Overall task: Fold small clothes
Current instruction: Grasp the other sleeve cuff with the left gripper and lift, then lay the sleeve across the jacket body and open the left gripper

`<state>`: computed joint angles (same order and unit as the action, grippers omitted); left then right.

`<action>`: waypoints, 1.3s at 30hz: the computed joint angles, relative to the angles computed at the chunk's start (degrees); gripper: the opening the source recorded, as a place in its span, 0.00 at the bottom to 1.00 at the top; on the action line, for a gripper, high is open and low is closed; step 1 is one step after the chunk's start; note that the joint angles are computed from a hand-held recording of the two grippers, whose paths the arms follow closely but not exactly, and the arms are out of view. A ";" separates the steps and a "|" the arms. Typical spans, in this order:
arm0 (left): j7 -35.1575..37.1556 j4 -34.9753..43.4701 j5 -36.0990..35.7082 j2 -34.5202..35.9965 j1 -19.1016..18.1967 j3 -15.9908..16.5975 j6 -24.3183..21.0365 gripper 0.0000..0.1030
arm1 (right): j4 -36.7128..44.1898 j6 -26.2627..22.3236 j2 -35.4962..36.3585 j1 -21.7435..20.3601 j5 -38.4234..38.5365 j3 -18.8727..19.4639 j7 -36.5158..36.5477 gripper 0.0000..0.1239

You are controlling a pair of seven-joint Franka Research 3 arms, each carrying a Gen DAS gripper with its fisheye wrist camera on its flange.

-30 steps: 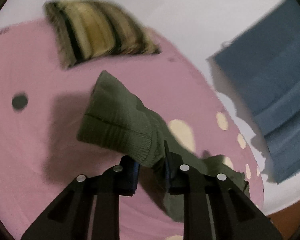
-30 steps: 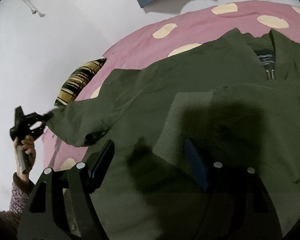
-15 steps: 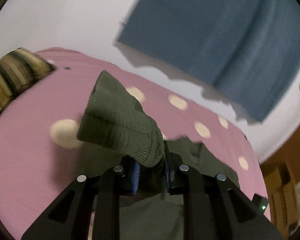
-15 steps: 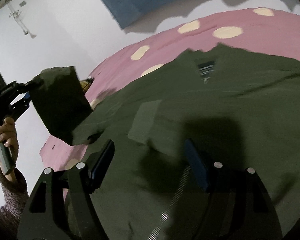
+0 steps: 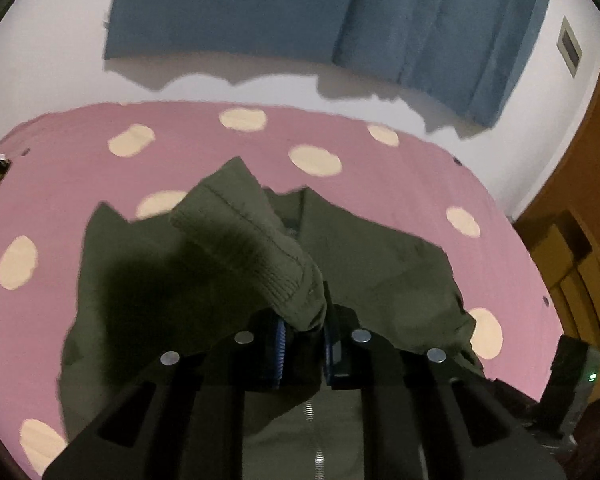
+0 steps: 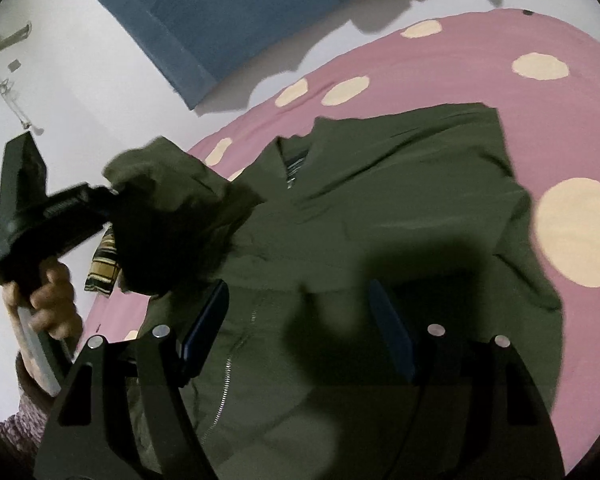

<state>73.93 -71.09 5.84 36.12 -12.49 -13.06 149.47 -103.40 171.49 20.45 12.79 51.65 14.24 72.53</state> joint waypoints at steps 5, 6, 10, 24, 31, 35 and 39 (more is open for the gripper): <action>-1.51 1.46 2.88 2.62 -3.29 1.25 -2.19 0.14 | 0.22 0.47 0.31 -1.01 2.57 0.71 -1.34 0.59; -1.87 1.63 3.81 3.12 -3.99 1.73 -2.33 0.14 | 0.42 0.48 0.57 -0.82 2.42 0.44 -0.96 0.59; -3.21 -0.47 6.06 2.46 -5.32 2.27 -1.06 0.14 | -0.23 0.20 0.38 -0.63 1.72 0.17 -0.35 0.59; -3.35 -7.35 9.65 -1.46 -7.08 1.39 6.84 0.41 | -1.45 1.52 -0.68 -1.69 4.67 0.86 -1.96 0.59; -7.38 -20.63 14.42 -10.92 -6.60 5.22 20.92 0.72 | -0.96 0.11 -1.31 -3.68 12.96 2.44 -7.62 0.59; -12.96 -26.98 15.90 -15.05 -3.99 7.50 25.27 0.74 | 0.86 -3.02 -0.50 -2.83 15.47 1.29 -9.69 0.60; -20.93 -31.09 19.45 -17.26 -4.27 13.41 26.60 0.74 | 3.65 -5.32 1.69 -0.36 10.48 -1.37 -5.38 0.60</action>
